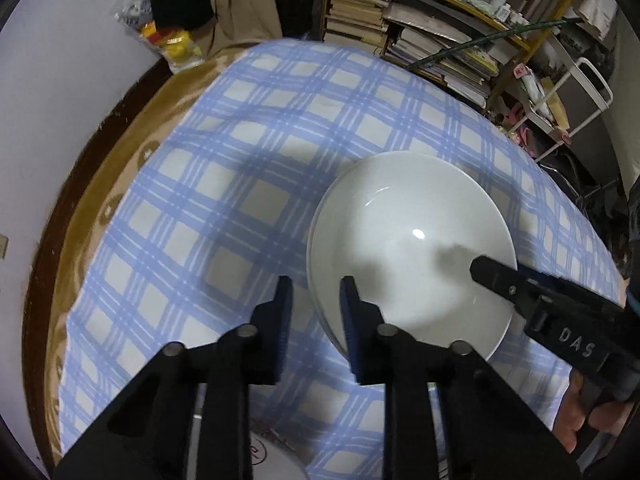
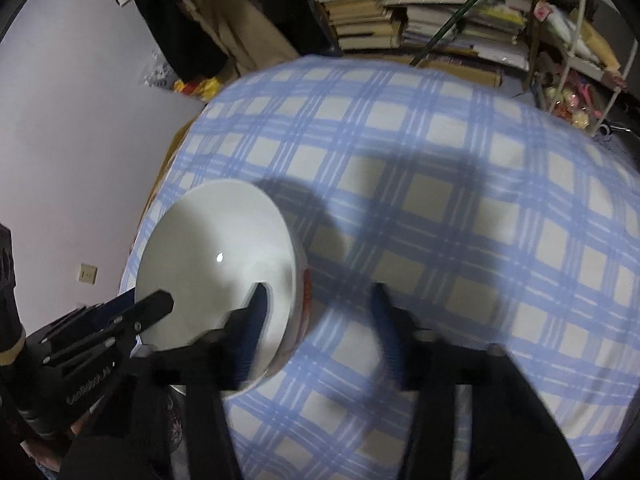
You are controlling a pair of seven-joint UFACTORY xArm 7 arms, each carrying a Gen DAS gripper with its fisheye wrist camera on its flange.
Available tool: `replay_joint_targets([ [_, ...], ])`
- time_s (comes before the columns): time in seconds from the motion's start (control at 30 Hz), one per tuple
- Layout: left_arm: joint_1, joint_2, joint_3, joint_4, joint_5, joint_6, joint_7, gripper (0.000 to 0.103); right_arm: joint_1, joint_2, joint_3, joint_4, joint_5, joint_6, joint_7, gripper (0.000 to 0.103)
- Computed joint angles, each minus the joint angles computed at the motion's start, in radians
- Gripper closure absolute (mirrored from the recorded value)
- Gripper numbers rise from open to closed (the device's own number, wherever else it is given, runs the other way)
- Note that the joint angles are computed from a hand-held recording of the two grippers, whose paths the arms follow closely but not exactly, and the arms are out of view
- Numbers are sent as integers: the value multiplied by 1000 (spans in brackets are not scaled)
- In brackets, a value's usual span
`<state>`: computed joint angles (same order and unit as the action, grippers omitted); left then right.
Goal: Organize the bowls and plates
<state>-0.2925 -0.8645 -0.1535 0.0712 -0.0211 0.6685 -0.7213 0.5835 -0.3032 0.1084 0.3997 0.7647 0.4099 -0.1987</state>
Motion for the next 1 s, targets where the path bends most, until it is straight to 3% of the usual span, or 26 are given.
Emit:
replay_joint_targets([
  [0.07, -12, 15, 37, 1, -28, -9, 23, 91, 17, 11, -22, 13, 39, 39, -45, 87],
  [0.23, -29, -41, 7, 10, -38, 37, 12, 91, -52, -24, 83, 7, -219, 77, 148, 90],
  [0.4, -66, -112, -24, 25, -40, 122, -15, 91, -25, -176, 72, -59, -315, 130, 221, 89],
  [0.63, -149, -197, -39, 13, -90, 179, -70, 91, -17, -368, 35, -124, -400, 216, 276, 89],
  [1.0, -290, -245, -102, -14, -122, 235, -199, 91, 24, -536, 21, -237, -426, 293, 344, 89],
])
